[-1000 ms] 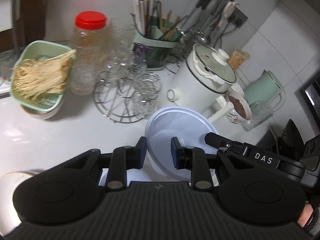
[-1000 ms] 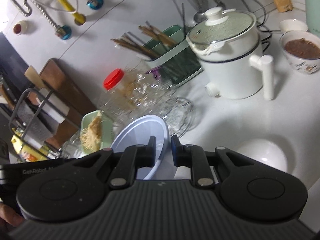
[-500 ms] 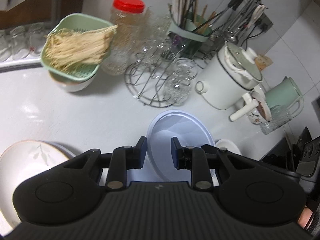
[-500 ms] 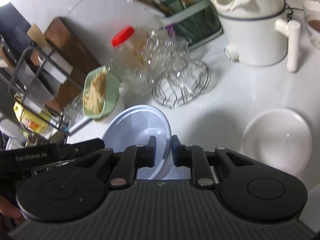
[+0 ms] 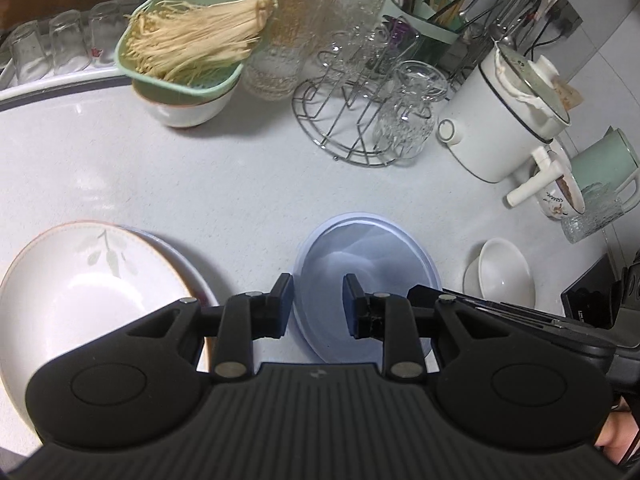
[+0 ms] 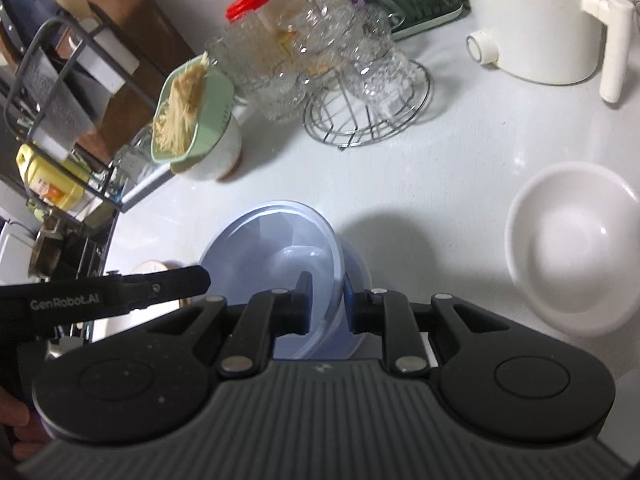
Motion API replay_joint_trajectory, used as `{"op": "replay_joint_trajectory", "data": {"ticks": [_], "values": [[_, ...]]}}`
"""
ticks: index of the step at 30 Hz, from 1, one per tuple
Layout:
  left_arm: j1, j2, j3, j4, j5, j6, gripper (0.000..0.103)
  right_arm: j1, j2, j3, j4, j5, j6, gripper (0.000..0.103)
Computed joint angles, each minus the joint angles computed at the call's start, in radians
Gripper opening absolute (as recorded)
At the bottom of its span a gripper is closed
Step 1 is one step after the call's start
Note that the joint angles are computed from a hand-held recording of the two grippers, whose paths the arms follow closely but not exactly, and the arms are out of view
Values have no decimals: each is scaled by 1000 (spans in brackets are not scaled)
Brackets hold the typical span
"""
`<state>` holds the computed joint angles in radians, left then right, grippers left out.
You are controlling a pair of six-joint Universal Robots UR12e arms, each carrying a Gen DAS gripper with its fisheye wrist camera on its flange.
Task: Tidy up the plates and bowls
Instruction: 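Lower the blue bowl onto the counter and open both grippers, then move both grippers to the rim of the white bowl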
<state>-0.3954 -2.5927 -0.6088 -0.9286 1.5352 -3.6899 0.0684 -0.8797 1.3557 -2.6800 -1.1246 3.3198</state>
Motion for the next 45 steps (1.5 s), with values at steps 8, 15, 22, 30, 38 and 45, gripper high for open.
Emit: {"op": "replay_joint_trajectory", "data": {"ticks": [8,15,22,30,38,45], "values": [[-4,44,-81,85,42,34,57,14,-24,29,-84,-79,-73,26],[-13,81,-112,130,72,57,57,12,-65,80,-195,-118,-59,31],[-24,108,-145,190,62,51,57,10,-111,138,-270,-126,-61,31],[-26,79,-86,153,43,88,57,4,-127,159,-284,-174,-48,31],[-21,-9,64,111,-9,117,57,-8,-107,130,-297,-224,-16,31],[-23,-112,240,9,-52,158,58,-27,-115,152,-297,-291,-19,31]]}}
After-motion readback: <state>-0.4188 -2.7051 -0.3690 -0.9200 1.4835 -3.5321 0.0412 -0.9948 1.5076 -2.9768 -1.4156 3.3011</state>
